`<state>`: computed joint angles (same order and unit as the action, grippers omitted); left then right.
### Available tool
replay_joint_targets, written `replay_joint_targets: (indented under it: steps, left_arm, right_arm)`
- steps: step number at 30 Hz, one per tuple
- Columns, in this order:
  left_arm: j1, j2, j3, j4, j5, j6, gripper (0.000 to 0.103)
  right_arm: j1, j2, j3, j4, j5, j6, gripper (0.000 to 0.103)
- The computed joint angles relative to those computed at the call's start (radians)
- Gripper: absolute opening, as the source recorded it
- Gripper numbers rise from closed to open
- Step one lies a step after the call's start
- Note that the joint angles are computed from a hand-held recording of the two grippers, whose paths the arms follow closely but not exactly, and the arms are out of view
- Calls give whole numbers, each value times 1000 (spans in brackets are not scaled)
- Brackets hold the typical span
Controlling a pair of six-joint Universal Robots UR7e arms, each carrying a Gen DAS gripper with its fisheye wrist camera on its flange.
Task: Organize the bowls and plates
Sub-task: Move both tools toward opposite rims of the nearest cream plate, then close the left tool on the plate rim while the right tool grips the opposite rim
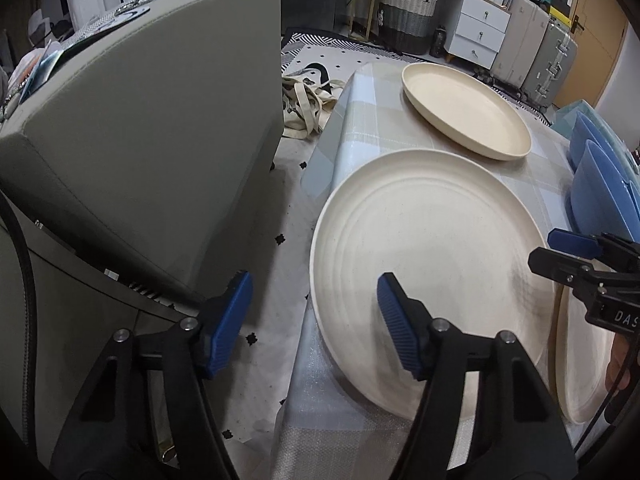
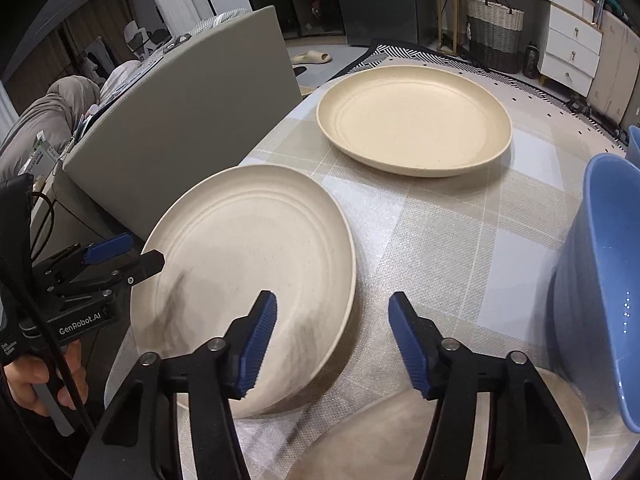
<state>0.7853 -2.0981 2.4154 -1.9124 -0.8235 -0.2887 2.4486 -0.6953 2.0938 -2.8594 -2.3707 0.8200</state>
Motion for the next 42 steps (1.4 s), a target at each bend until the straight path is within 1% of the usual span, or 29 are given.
replay_joint_targets:
  steps: [2,4,5,7,11,13,14,16,17,21,27,28,29,42]
  left_arm:
    - [7,10,7,-7,-4,-4,59]
    - [12,19,9,-3,-8,-9,51]
    - [11,20,12,2,-10,-15,49]
    - [15,29,11,7,-22,-21,43]
    - [13,45,27,-13,-35,-21,33]
    - [18,45,24,-10,-42,-18,25]
    - [19,48,24,-6,-47,-22,23]
    - [14,52,31,-17,-61,-22,15]
    - [6,41,27,8,-53,-28,15]
    - [-26,45,45,10,-28,-51,14]
    - [-32,43,45,11,-15,-45,12]
    - [-26,6,35,50,-14,-32,12]
    - [-27,0,36,56,-12,-30,12]
    - [-32,-31,38,68,-5,-13,11]
  right_arm:
    - [-7,7,-7,6,11,-4,53]
    - [-5,17,-12,10,14,0,48]
    - [-7,20,-15,15,15,2,46]
    - [-7,28,-24,28,14,9,42]
    - [-10,32,-29,35,19,12,36]
    - [-7,31,-27,44,14,24,31]
    - [-8,30,-25,43,15,24,30]
    - [-9,30,-21,35,16,22,25]
    - [-9,30,-22,40,14,24,24]
    - [-6,31,-19,52,5,32,19]
    - [-3,39,-24,54,-6,20,14]
    - [-1,39,-25,61,-8,23,14]
    - [1,39,-26,64,-10,25,14]
    - [17,46,-33,85,-27,36,14]
